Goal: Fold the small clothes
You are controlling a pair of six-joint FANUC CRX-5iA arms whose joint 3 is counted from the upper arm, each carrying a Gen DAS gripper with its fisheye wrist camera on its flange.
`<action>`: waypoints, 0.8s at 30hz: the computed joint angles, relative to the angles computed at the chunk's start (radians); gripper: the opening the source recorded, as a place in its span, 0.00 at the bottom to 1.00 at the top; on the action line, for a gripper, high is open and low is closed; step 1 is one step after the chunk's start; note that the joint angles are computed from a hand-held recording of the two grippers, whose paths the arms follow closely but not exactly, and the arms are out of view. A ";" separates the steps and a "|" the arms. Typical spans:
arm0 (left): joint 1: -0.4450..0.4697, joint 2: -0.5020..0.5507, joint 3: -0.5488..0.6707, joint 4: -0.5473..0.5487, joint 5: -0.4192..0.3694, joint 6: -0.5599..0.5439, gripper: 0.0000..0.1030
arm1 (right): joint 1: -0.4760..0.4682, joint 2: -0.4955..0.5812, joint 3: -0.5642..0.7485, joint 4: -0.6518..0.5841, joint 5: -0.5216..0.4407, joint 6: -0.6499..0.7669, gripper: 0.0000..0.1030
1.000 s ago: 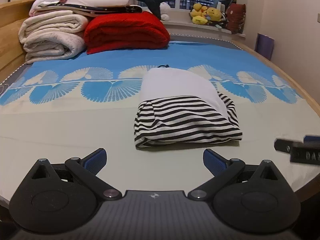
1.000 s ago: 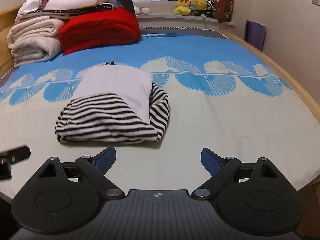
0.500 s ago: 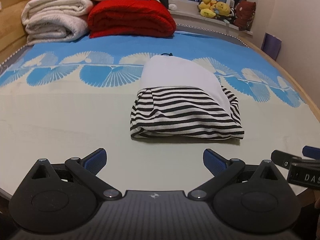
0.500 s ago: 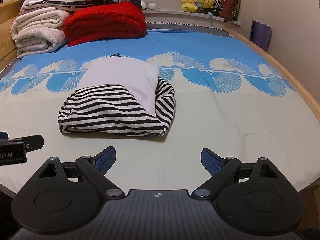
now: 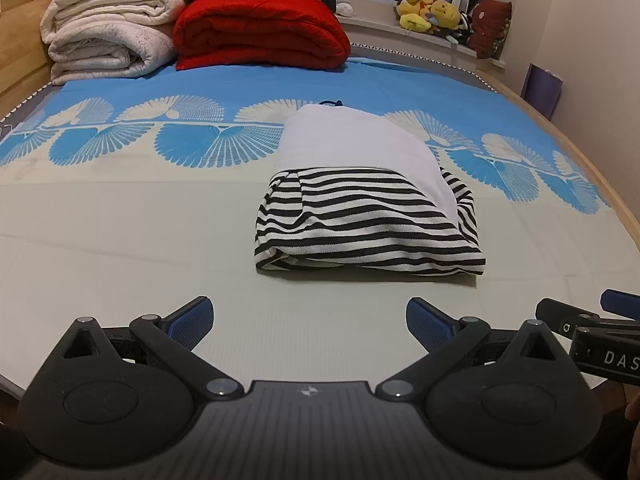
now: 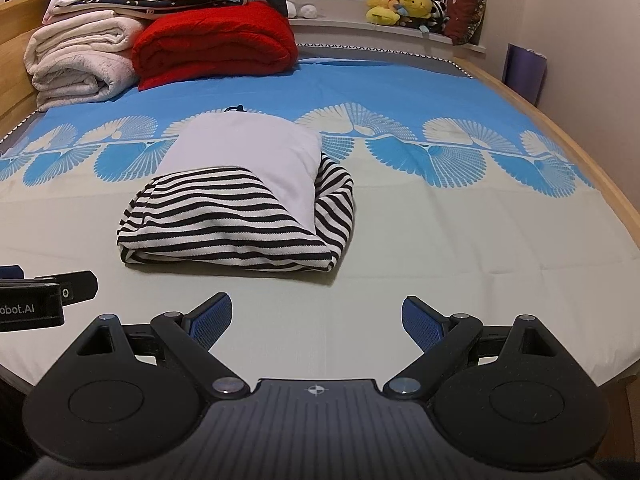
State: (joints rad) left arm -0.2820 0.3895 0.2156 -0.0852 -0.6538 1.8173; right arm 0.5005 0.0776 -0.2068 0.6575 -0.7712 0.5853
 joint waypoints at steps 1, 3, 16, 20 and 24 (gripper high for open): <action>0.001 -0.001 -0.003 0.003 0.002 -0.005 1.00 | 0.001 0.000 -0.001 0.002 0.000 0.000 0.90; 0.001 -0.003 -0.006 0.005 0.005 -0.010 1.00 | 0.002 0.000 0.000 0.002 -0.002 0.003 0.90; -0.002 -0.001 -0.006 0.013 0.008 -0.019 1.00 | 0.004 0.001 0.001 0.003 -0.005 0.009 0.90; -0.004 0.002 -0.003 0.006 0.008 -0.028 1.00 | 0.005 0.000 0.001 0.002 -0.006 0.005 0.90; -0.010 0.003 -0.005 0.002 0.014 -0.039 1.00 | 0.000 -0.003 -0.005 0.003 0.005 0.005 0.90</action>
